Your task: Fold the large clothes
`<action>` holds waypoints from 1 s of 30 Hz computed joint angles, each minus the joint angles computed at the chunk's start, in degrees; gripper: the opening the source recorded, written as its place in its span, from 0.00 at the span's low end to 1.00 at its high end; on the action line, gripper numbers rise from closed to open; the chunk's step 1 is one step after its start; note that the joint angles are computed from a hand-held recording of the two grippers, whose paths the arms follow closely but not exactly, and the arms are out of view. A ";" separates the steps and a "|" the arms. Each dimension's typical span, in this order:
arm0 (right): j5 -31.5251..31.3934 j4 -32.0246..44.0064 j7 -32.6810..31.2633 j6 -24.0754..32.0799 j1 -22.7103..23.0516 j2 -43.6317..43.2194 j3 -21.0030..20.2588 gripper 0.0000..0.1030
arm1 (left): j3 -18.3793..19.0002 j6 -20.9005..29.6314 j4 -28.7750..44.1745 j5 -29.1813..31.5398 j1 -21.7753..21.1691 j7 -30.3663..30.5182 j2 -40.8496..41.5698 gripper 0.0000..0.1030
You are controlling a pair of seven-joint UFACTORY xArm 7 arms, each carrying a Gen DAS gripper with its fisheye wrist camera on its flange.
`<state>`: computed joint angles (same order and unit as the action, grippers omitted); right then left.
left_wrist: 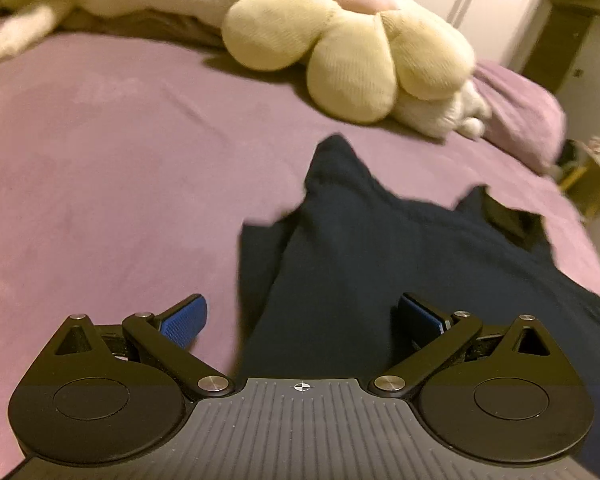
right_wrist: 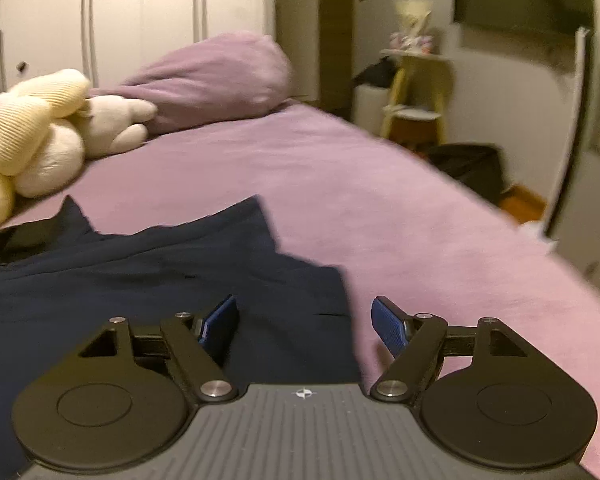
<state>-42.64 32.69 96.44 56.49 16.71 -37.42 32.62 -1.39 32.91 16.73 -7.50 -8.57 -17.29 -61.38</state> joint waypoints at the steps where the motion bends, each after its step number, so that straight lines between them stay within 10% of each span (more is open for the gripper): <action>1: 0.88 0.66 -0.65 3.43 1.05 -1.57 1.43 0.69 | 2.95 3.74 -0.92 -0.73 -0.99 1.59 -3.68 1.00; 8: 8.26 -0.78 -2.08 -3.01 10.15 -11.44 4.20 0.45 | 11.46 11.81 -4.91 -10.73 0.08 4.56 -12.20 1.00; 18: 9.08 9.00 -3.29 -16.87 1.01 3.79 12.33 0.43 | 13.29 6.80 -5.84 -18.05 -3.17 9.89 -8.93 0.80; 24: 5.08 14.19 -2.88 -9.76 1.32 12.38 14.35 0.43 | 18.70 6.55 -6.50 -25.37 -3.92 11.17 -8.35 0.56; 30: 4.15 16.63 -0.55 -4.03 5.42 14.03 11.72 0.10 | 19.63 7.98 -5.22 -30.14 -3.71 12.22 -9.97 0.45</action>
